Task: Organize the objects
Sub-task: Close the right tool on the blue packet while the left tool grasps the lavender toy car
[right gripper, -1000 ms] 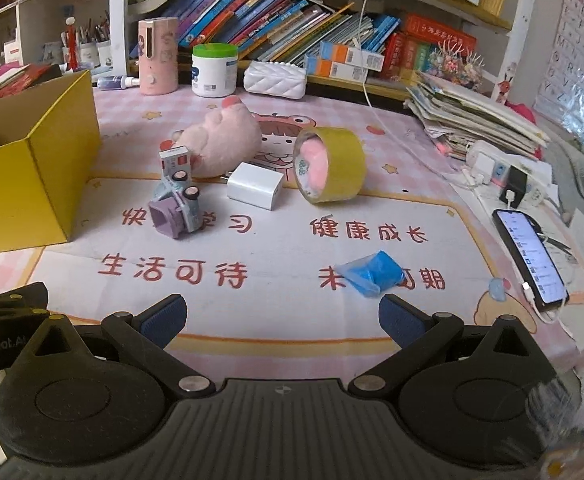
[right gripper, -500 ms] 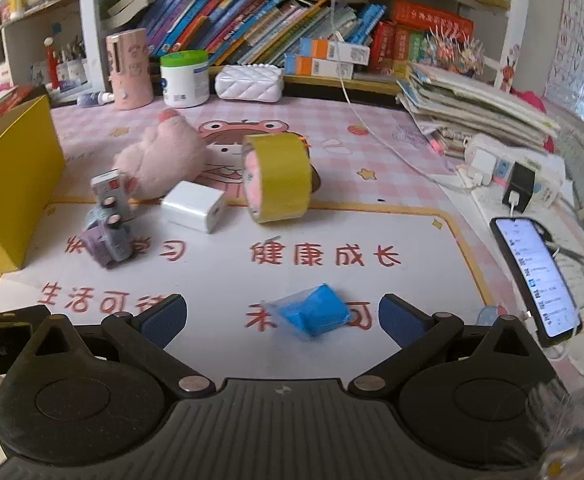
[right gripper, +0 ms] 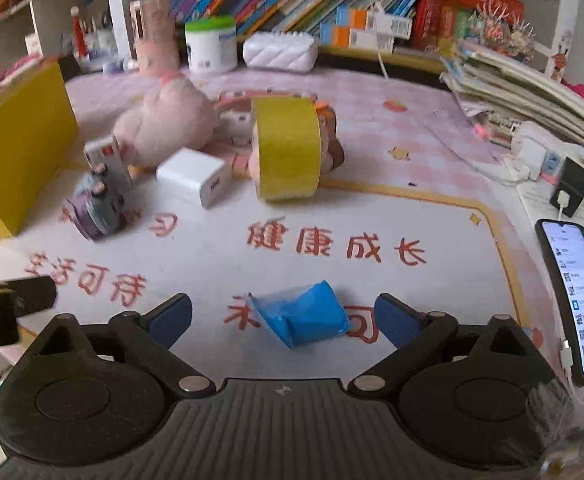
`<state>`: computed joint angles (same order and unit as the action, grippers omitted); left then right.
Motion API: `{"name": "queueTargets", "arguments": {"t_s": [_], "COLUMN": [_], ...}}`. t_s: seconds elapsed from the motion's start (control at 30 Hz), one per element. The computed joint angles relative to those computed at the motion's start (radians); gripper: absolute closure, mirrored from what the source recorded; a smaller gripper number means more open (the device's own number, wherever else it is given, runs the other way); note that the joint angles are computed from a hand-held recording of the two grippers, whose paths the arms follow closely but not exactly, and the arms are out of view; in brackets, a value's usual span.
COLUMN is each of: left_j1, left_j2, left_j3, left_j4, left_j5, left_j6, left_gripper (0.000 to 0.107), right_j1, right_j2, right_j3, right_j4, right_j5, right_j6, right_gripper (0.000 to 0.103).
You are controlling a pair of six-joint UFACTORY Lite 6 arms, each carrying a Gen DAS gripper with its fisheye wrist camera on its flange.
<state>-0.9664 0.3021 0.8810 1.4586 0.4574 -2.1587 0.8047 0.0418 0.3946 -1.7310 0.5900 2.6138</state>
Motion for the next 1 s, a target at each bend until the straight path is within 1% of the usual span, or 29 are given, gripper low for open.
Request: {"name": "queueTargets", "arguments": {"t_s": [0.03,0.07,0.17,0.27,0.3,0.37,0.4,0.43,0.6,0.77,0.87,0.93,0.97,1.0], "left_j1": [-0.005,-0.009,-0.017,-0.020,-0.015,0.000,0.007,0.018,0.060,0.102,0.103,0.106,0.110,0.114], "left_j2": [0.003,0.005,0.020,0.049,0.063,0.102,0.122,0.150,0.301,0.447,0.498,0.528,0.540,0.536], "left_j3": [0.004,0.010,0.036,0.076,0.095,0.148,0.174,0.209,0.384,0.565,0.618,0.650,0.661,0.652], "left_j4": [-0.004,-0.007,-0.013,-0.008,-0.006,-0.036,-0.047,-0.066,-0.080,-0.181,-0.205,-0.240,-0.261,-0.244], "left_j5": [0.010,0.015,0.016,0.020,0.018,0.008,0.007,0.004,0.035,0.045,0.059,0.061,0.054,0.037], "left_j6": [0.000,0.001,0.013,0.020,0.024,0.066,0.082,0.109,0.155,0.269,0.310,0.360,0.382,0.362], "left_gripper": [0.004,0.004,0.005,0.009,0.011,0.020,0.025,0.026,0.027,0.027,0.028,0.047,0.050,0.055], "right_j1": [-0.026,-0.047,-0.113,-0.128,-0.146,-0.178,-0.185,-0.193,-0.246,-0.277,-0.292,-0.304,-0.309,-0.312], "right_j2": [0.007,0.017,0.040,0.039,0.023,-0.028,-0.050,-0.078,-0.192,-0.251,-0.281,-0.286,-0.282,-0.279], "right_j3": [0.000,0.001,-0.004,-0.012,-0.024,-0.056,-0.067,-0.081,-0.134,-0.163,-0.182,-0.184,-0.182,-0.179], "right_j4": [-0.032,-0.062,-0.185,-0.247,-0.292,-0.390,-0.401,-0.420,-0.551,-0.639,-0.694,-0.734,-0.752,-0.757], "right_j5": [-0.023,-0.045,-0.092,-0.076,-0.086,-0.093,-0.086,-0.076,-0.074,-0.089,-0.091,-0.096,-0.099,-0.101], "right_j6": [0.015,0.033,0.114,0.131,0.153,0.220,0.218,0.218,0.234,0.214,0.221,0.236,0.244,0.245], "right_gripper": [0.020,0.026,0.037,0.061,0.062,0.062,0.063,0.063,0.063,0.063,0.063,0.064,0.064,0.064]}}
